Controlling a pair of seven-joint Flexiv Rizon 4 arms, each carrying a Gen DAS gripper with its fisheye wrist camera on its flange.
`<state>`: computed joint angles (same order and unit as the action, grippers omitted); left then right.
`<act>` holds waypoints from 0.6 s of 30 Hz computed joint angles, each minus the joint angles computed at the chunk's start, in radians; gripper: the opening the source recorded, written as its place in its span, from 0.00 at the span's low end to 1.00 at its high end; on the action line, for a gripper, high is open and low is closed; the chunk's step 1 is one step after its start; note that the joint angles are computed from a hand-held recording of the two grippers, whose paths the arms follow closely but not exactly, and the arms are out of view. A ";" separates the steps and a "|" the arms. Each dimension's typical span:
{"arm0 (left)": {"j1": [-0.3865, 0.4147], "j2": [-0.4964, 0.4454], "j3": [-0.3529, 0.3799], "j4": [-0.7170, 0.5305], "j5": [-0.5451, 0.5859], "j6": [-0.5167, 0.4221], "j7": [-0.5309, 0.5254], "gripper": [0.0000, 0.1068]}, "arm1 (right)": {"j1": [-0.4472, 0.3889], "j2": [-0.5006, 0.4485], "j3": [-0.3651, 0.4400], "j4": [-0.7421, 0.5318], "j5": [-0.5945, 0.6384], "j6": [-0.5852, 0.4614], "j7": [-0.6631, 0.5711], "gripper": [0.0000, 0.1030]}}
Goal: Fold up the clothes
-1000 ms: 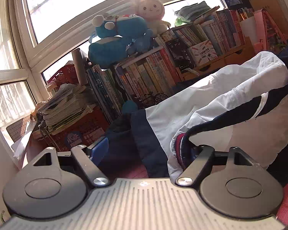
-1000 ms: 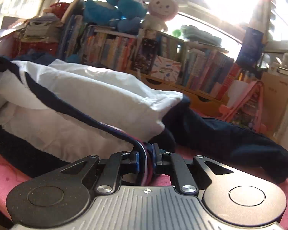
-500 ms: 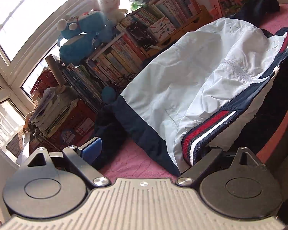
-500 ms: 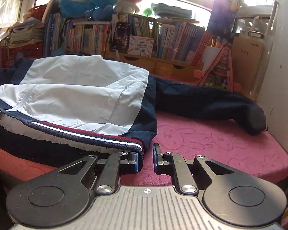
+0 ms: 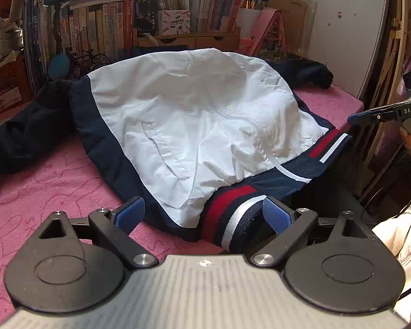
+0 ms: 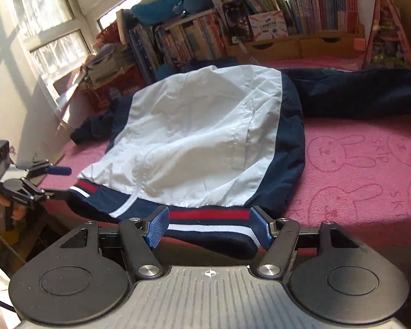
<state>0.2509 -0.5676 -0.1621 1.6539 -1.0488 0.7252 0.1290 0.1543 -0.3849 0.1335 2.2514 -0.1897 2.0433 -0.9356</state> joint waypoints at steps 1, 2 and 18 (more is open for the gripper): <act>0.013 0.002 -0.017 -0.004 -0.040 -0.017 0.001 0.93 | -0.030 -0.033 0.006 -0.012 -0.051 0.087 0.064 0.65; 0.008 0.000 -0.034 -0.005 -0.096 0.009 0.017 0.96 | -0.032 -0.059 0.003 -0.041 -0.053 0.129 0.064 0.67; -0.258 -0.299 -0.110 -0.320 -0.205 0.501 -0.175 0.96 | 0.283 -0.388 -0.318 -0.547 0.054 -0.312 -0.228 0.40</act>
